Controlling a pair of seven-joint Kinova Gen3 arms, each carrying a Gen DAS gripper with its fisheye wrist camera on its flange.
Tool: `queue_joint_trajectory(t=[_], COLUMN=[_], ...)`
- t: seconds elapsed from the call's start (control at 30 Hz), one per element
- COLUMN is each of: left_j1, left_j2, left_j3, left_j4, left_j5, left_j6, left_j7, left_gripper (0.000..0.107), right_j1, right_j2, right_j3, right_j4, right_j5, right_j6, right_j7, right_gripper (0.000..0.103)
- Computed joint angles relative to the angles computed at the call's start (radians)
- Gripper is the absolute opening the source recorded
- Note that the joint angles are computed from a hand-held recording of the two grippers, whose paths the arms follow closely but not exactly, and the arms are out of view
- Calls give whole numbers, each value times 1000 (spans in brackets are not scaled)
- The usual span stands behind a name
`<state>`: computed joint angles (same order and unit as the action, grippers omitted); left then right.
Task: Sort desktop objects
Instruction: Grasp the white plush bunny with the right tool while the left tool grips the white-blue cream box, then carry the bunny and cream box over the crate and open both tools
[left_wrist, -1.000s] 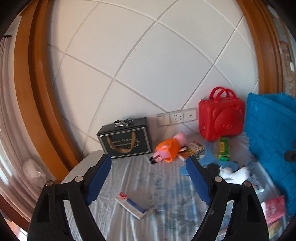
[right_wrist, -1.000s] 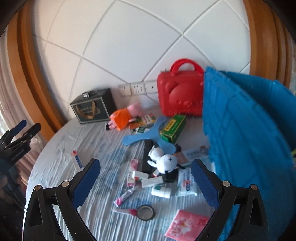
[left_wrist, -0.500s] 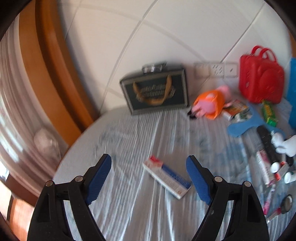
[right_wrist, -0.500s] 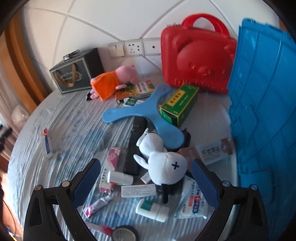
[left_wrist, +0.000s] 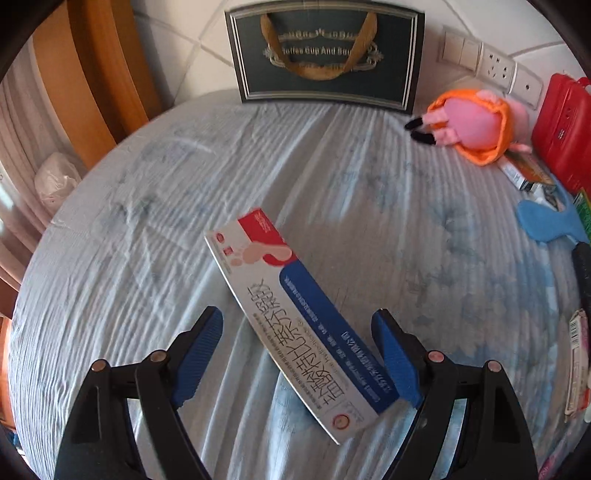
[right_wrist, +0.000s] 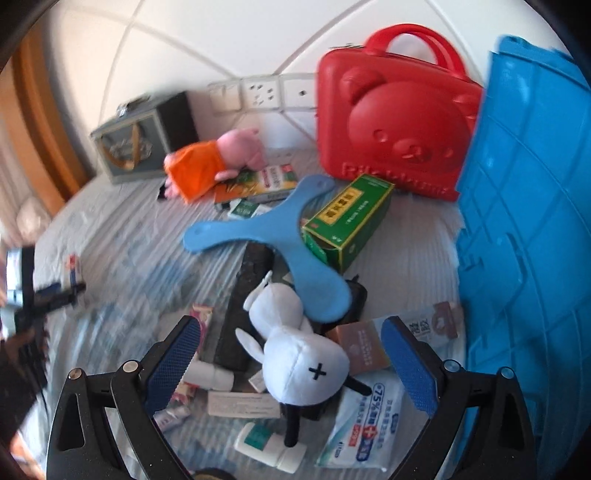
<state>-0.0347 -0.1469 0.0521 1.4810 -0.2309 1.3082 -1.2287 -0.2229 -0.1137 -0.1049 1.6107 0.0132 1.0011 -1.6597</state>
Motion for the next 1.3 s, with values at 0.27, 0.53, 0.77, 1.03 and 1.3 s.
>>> queue_joint_trajectory(t=[0.27, 0.53, 0.77, 1.03, 1.3], left_j1=[-13, -15, -1, 41, 115], left_j2=[-32, -41, -121, -240, -262], left_j3=[-26, -27, -22, 0, 96], left_j4=[28, 29, 36, -51, -298], left_j5=[61, 88, 112, 170, 263], left_j6=[-23, -26, -35, 35, 94], left_j7=[-94, -152, -240, -347, -408], left_gripper=[57, 40, 39, 39, 39], right_j1=[-29, -355, -142, -21, 54], right_j2=[87, 183, 56, -162, -390], right_j3=[-16, 170, 68, -3, -15], right_j4=[-1, -1, -28, -51, -220], right_j5=[94, 376, 154, -37, -110], right_j6=[70, 133, 130, 195, 303], right_j7=[16, -113, -124, -109, -223], right_gripper=[100, 70, 49, 49, 50])
